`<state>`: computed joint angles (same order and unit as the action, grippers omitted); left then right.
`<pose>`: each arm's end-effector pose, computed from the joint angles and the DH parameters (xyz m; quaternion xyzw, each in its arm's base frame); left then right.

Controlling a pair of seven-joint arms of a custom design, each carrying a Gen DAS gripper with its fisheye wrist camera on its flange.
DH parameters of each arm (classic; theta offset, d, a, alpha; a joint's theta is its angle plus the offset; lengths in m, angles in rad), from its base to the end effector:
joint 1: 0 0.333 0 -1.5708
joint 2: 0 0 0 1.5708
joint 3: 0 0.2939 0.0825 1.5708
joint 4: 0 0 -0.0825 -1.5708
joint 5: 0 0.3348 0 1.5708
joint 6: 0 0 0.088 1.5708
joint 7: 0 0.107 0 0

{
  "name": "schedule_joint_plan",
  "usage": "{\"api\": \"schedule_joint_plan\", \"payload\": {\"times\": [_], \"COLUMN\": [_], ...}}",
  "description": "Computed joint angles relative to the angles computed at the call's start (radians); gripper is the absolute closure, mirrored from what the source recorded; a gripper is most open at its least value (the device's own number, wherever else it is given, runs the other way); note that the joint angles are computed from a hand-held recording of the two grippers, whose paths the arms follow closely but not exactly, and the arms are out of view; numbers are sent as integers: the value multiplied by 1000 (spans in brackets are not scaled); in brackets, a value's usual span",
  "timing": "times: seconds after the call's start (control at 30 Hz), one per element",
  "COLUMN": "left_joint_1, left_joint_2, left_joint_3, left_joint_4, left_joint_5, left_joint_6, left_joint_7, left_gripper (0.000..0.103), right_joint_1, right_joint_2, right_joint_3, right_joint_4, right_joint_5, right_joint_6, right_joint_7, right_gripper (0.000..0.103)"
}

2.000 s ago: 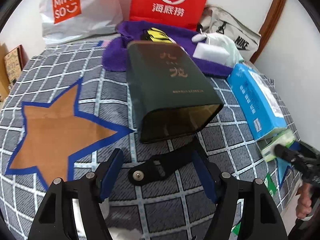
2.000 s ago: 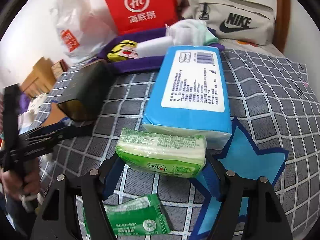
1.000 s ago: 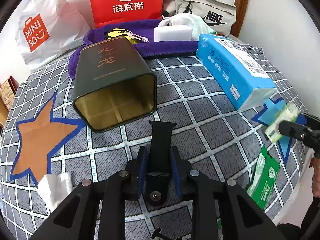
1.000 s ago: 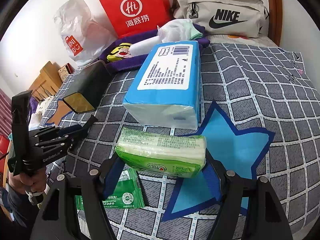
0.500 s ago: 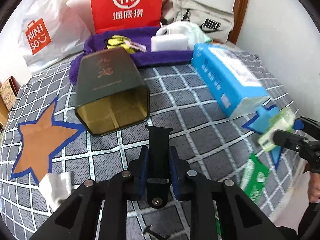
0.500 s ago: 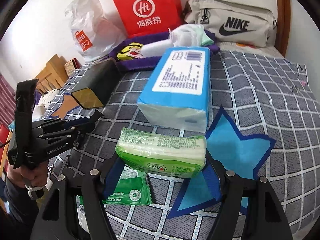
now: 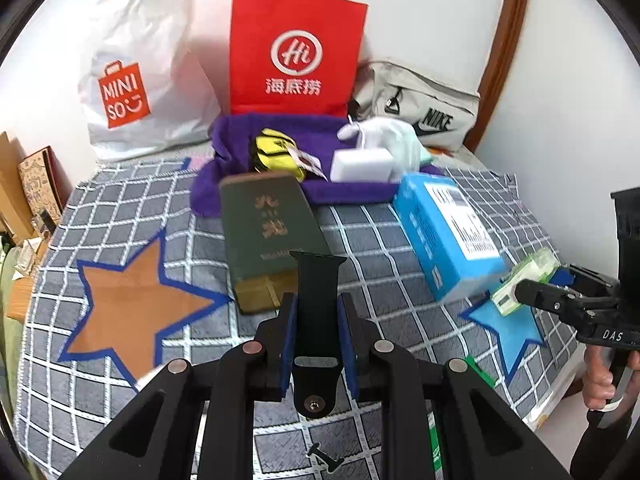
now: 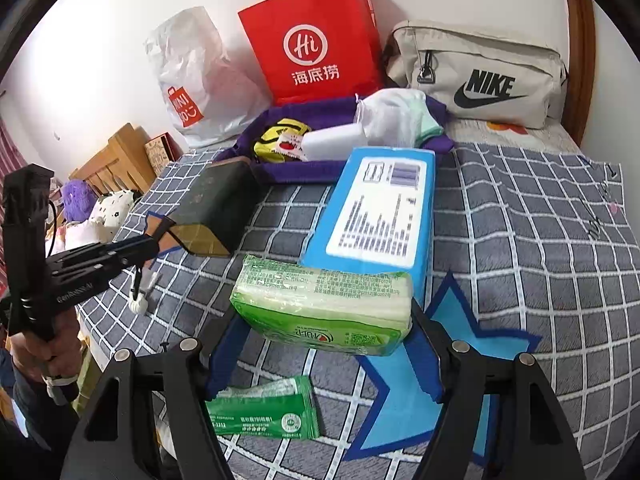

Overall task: Organize soft objects
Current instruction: 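Carry the black strap and green wipes pack toward the purple towel with both tools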

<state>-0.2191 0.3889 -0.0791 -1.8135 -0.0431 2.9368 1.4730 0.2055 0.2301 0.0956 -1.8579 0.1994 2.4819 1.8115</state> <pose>0.6179 -0.1802 0.4227 -0.6105 0.7055 -0.3126 0.1786 0.5757 0.1739 0.4420 -0.6628 0.7180 -0.0212 0.2115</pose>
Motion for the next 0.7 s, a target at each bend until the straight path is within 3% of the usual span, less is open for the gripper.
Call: {"api": "schedule_joint_plan", "payload": {"times": [0.33,0.7], "left_joint_1": [-3,6], "left_joint_2": [70,188], "left_joint_3": [25,36], "left_joint_4": [166,400], "left_joint_5": [22,57], "left_joint_6": [-83,-196], "left_joint_7": [-70,-120], "left_gripper": [83,83], "right_joint_1": [-25,-52], "right_joint_2": [96,294], "right_joint_3": [3,0], "right_joint_4": [156,456], "right_joint_5": [4,-35], "right_joint_6": [-35,-131], "right_joint_7": [-59,-65], "right_gripper": [31,31]}}
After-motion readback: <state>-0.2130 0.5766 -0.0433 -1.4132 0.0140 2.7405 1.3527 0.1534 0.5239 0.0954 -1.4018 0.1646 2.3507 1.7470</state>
